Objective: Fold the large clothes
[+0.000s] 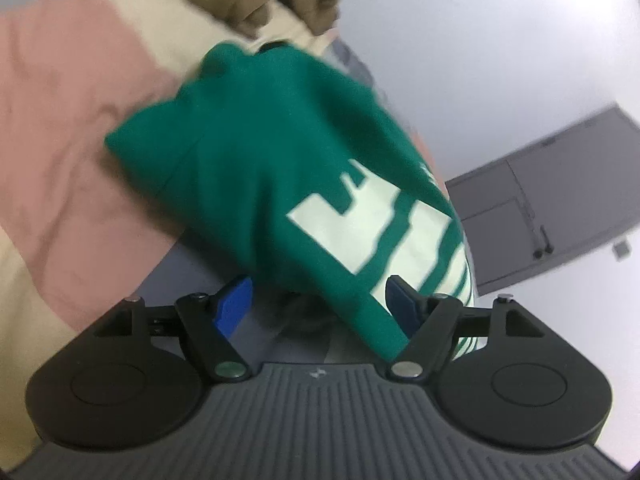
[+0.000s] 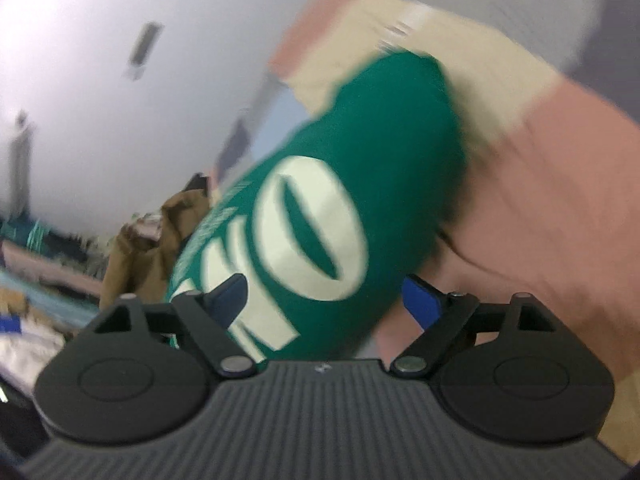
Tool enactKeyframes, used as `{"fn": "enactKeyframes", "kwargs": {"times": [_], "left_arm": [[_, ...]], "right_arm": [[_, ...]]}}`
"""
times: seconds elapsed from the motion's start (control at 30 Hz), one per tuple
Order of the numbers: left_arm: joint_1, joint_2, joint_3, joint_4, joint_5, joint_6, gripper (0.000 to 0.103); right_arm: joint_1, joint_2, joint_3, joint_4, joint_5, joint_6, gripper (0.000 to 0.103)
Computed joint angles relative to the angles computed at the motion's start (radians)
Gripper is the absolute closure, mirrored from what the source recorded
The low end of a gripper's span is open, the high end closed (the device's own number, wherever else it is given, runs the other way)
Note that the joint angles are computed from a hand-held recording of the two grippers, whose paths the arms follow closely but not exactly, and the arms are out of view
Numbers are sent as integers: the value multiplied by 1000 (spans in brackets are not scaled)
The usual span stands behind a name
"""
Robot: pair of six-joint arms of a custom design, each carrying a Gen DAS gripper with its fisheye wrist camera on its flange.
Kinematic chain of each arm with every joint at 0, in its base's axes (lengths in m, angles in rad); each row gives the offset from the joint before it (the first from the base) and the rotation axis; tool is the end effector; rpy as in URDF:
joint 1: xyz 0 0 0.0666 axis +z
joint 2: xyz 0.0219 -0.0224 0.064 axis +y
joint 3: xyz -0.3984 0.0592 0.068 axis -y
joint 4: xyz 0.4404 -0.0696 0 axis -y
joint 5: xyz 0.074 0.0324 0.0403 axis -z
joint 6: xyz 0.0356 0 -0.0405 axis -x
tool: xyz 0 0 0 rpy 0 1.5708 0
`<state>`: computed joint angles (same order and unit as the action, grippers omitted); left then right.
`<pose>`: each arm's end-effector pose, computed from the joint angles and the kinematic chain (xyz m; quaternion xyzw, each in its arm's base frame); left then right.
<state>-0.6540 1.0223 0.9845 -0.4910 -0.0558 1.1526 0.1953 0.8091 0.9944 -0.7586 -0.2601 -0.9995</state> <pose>0.3238 -0.2462 0.4339 -0.2274 0.8368 -0.3758 0.3270 0.3122 0.0707 0.4880 0.2837 0.8256 0.3609 0.3281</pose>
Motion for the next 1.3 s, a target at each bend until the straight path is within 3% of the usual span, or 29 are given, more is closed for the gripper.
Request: {"fn": "enactKeyframes", "kwargs": {"times": [0.1, 0.17, 0.2, 0.23, 0.27, 0.33, 0.43, 0.5, 0.6, 0.8, 0.97, 1.07, 1.13, 1.17, 1.23, 1.3], "left_arm": [[27, 11, -29, 59, -2, 58, 26], [46, 15, -57, 137, 21, 99, 27], [48, 14, -63, 155, 15, 108, 34], [47, 13, -62, 159, 3, 102, 47], [44, 12, -54, 151, -10, 83, 50], [39, 0, -46, 165, -38, 37, 70], [45, -20, -52, 247, -49, -13, 84], [54, -11, -38, 278, -46, -58, 86], [58, 33, 8, 267, -52, -139, 87], [59, 91, 38, 203, -73, -206, 87], [55, 88, 27, 197, -70, -182, 86], [62, 79, 13, 202, -42, -113, 77], [63, 64, -3, 196, -9, -52, 40], [64, 58, -10, 199, 10, -28, 33], [60, 47, -31, 215, 41, 26, 16], [57, 52, -37, 214, 63, 76, 9]], "right_arm": [[-26, 31, -18, 41, -37, -68, 16], [-30, 48, -33, 104, -47, -98, 16], [-28, 63, -30, 125, -46, -96, 21], [-24, 76, -23, 141, -31, -83, 32], [-20, 83, -17, 157, -14, -64, 36], [-12, 88, 0, 172, 9, -15, 54], [-27, 83, 9, 235, -9, 30, 73], [-59, 83, -2, 321, -66, -4, 78], [-76, 117, 24, 381, -72, 24, 81], [-86, 175, 46, 312, -60, 55, 81], [-82, 185, 39, 289, -63, 35, 79], [-59, 170, 45, 258, -28, 21, 76], [-43, 163, 50, 237, -11, -10, 67], [-41, 153, 44, 231, -10, -33, 62], [-34, 133, 20, 245, -24, -107, 28], [-34, 104, -17, 270, -55, -174, 12]]}}
